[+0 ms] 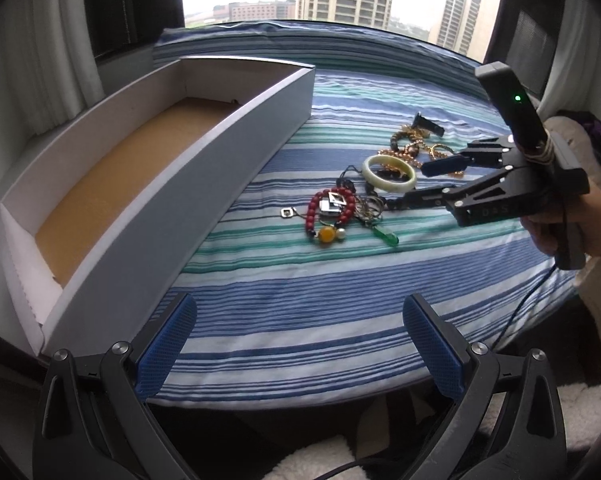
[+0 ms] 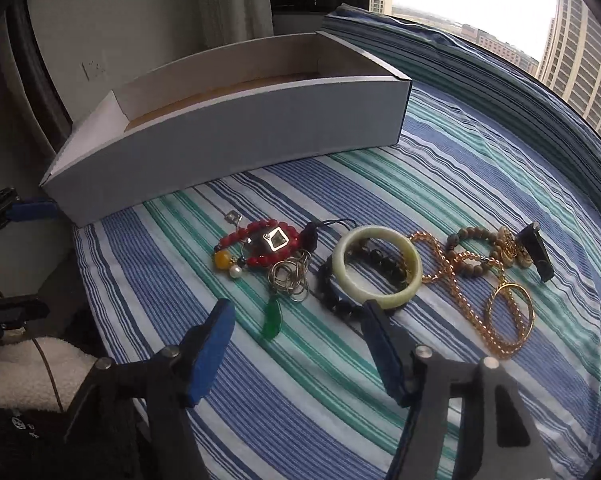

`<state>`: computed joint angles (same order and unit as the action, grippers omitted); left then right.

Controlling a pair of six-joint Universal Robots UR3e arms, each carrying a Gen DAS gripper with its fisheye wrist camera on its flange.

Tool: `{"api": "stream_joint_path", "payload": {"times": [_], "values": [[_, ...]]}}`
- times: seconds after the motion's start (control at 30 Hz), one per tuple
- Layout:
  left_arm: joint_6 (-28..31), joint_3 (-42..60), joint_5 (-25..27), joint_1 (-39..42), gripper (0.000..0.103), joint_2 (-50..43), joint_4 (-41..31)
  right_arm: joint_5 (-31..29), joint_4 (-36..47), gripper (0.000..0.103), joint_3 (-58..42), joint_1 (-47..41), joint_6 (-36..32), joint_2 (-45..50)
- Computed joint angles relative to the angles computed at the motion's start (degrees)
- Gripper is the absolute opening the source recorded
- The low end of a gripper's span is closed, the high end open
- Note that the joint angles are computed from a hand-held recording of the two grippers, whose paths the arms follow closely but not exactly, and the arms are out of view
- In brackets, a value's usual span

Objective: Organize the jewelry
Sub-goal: 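Grasp the white jade bangle with the right tool while the left tool grasps the red bead bracelet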

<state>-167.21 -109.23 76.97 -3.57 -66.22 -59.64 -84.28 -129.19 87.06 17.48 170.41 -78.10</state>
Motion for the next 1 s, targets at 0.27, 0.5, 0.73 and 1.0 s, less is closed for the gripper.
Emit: {"api": "stream_joint_path", "payload": {"times": [0.27, 0.5, 0.73, 1.0], "values": [[2.5, -3.0, -1.3, 5.9, 0.103, 4.2, -3.5, 1.8, 10.4, 0.032, -18.6, -2.4, -1.7, 17.0], [8.0, -1.6, -4.3, 5.2, 0.102, -1.3, -2.5, -0.3, 15.2, 0.011, -25.8, -1.5, -3.2, 21.1], [19.6, 3.5, -6.9, -0.4, 0.102, -13.4, 3.0, 1.3, 7.5, 0.011, -4.5, -3.4, 3.8, 3.1], [24.6, 16.6, -8.0, -5.8, 0.081, -30.9, 4.2, -1.9, 2.7, 0.011, 21.9, -5.6, 10.8, -17.1]]}}
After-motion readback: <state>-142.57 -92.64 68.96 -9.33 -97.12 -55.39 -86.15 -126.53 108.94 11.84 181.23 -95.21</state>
